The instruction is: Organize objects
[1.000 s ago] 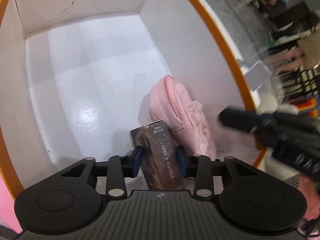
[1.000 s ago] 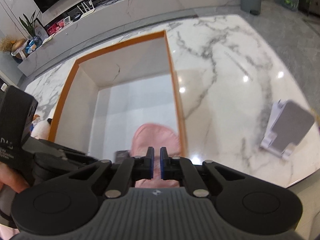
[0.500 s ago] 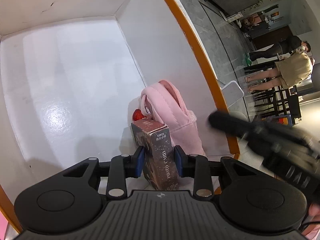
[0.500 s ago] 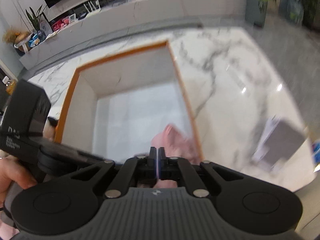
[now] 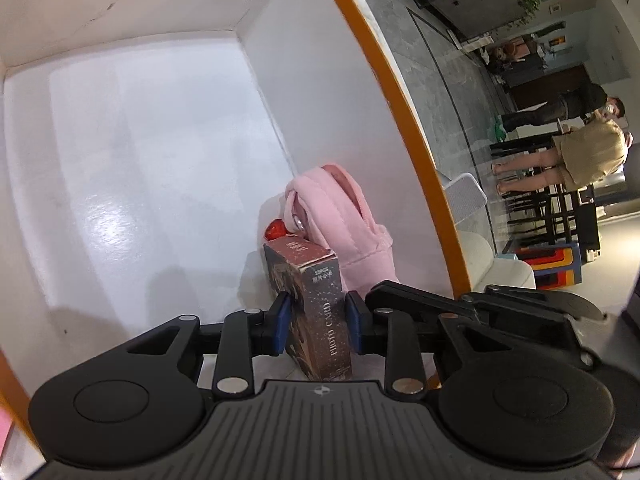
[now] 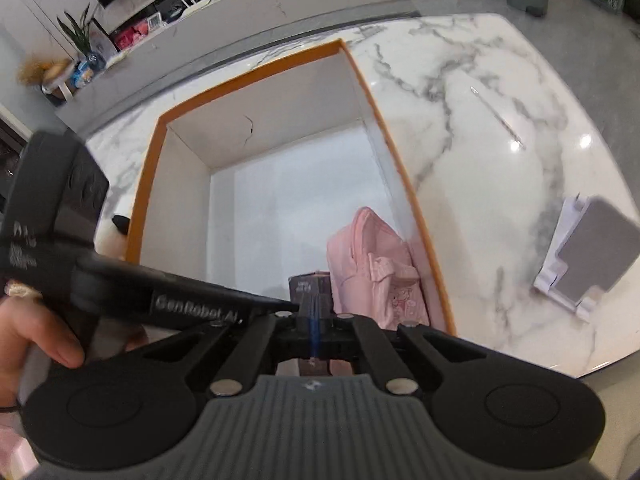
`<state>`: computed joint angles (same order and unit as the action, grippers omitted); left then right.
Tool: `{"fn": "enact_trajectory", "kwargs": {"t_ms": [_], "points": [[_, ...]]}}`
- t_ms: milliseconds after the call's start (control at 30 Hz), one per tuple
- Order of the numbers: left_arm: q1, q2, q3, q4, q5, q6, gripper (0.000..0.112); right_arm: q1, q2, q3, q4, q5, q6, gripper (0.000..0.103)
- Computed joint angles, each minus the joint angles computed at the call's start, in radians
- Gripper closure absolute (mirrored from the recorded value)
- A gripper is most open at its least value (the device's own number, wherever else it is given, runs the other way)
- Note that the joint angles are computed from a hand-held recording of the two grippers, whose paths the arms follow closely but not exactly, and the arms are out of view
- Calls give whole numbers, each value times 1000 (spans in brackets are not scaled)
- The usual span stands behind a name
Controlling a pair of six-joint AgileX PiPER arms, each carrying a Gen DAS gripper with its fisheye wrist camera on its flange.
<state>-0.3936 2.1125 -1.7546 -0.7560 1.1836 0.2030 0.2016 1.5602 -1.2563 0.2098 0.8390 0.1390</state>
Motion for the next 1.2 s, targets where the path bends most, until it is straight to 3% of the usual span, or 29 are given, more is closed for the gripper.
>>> {"fn": "enact_trajectory", "kwargs": {"t_ms": [133, 233, 367, 400, 500, 533, 567, 600, 667, 867, 1200], "points": [[-3, -6, 7, 3, -11, 0, 80, 63, -28, -14, -146, -41, 108, 103], [-9, -3, -2, 1, -11, -11, 80, 81, -36, -46, -325, -28, 204, 97], [-19, 13, -31, 7, -9, -40, 80, 33, -14, -68, -360, 10, 165, 76], [-21, 16, -35, 9, -9, -46, 80, 10, -7, -66, -333, 13, 132, 76], [-22, 13, -28, 9, -15, -52, 80, -48, 7, -47, -232, 12, 54, 77], [-22, 13, -27, 8, -17, -55, 80, -62, 13, -40, -201, 14, 35, 81], [-16, 7, -16, 6, -17, -48, 80, -68, 18, -32, -183, 16, 32, 96], [-15, 7, -15, 4, -17, -50, 80, -70, 22, -26, -182, 18, 38, 97], [-13, 8, -12, 0, -17, -50, 80, -47, 11, 6, -212, -12, 62, 98], [4, -3, 4, 9, -17, -62, 81, 0, -7, 6, -143, 36, 37, 96], [18, 17, 26, -32, -32, -89, 80, 26, -22, 22, -159, 31, 92, 95]]}}
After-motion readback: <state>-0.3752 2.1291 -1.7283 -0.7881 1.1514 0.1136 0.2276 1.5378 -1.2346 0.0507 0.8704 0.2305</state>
